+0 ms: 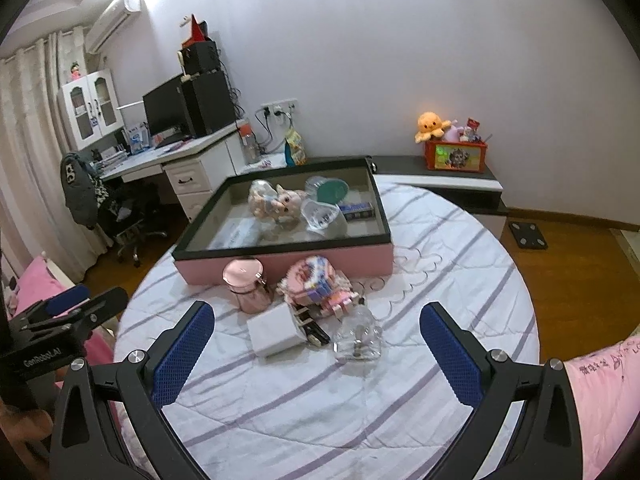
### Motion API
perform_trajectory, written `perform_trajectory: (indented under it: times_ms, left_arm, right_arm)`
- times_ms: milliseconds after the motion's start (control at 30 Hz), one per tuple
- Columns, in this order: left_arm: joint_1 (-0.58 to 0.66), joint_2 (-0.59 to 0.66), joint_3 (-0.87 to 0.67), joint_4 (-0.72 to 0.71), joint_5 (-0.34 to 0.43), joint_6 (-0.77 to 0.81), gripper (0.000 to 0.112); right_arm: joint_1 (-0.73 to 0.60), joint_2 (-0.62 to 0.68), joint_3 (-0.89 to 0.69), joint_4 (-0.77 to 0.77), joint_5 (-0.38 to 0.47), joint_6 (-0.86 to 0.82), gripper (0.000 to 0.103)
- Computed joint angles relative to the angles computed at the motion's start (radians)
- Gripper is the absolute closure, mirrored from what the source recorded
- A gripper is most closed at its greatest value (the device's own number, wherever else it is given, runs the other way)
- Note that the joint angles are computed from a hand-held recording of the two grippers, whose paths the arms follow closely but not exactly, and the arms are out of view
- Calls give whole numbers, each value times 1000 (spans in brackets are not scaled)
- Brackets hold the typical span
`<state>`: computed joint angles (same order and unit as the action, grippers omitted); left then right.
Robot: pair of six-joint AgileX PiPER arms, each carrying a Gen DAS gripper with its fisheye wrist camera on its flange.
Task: Organize rigid objects
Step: 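Pull both tools back from the box toward the remaining items, then grasp the rose-gold jar with left tool while right tool grasps the clear glass bottle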
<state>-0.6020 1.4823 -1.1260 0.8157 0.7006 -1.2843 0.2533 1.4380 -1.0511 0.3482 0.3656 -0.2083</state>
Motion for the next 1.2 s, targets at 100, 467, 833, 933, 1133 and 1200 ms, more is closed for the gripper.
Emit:
perform_trajectory:
  times_ms: [100, 467, 833, 933, 1133, 1200]
  left_arm:
    - [3, 24, -11, -12, -10, 11, 10]
    - [18, 145, -101, -47, -34, 63, 10]
    - [54, 348, -279, -162, -45, 222, 10]
    - [70, 398, -327, -204, -44, 271, 10]
    - [87, 485, -416, -243, -23, 325, 10]
    - [95, 513, -442, -261, -13, 344, 10]
  right_arm:
    - [-12, 13, 7, -8, 1, 11, 0]
    - [-42, 92, -11, -7, 4, 1, 0]
    - [-67, 210, -55, -22, 7, 0, 0]
    - [-74, 236, -71, -16, 10, -11, 0]
    - [-78, 292, -112, -17, 17, -19, 3]
    - [-74, 307, -122, -30, 15, -6, 3]
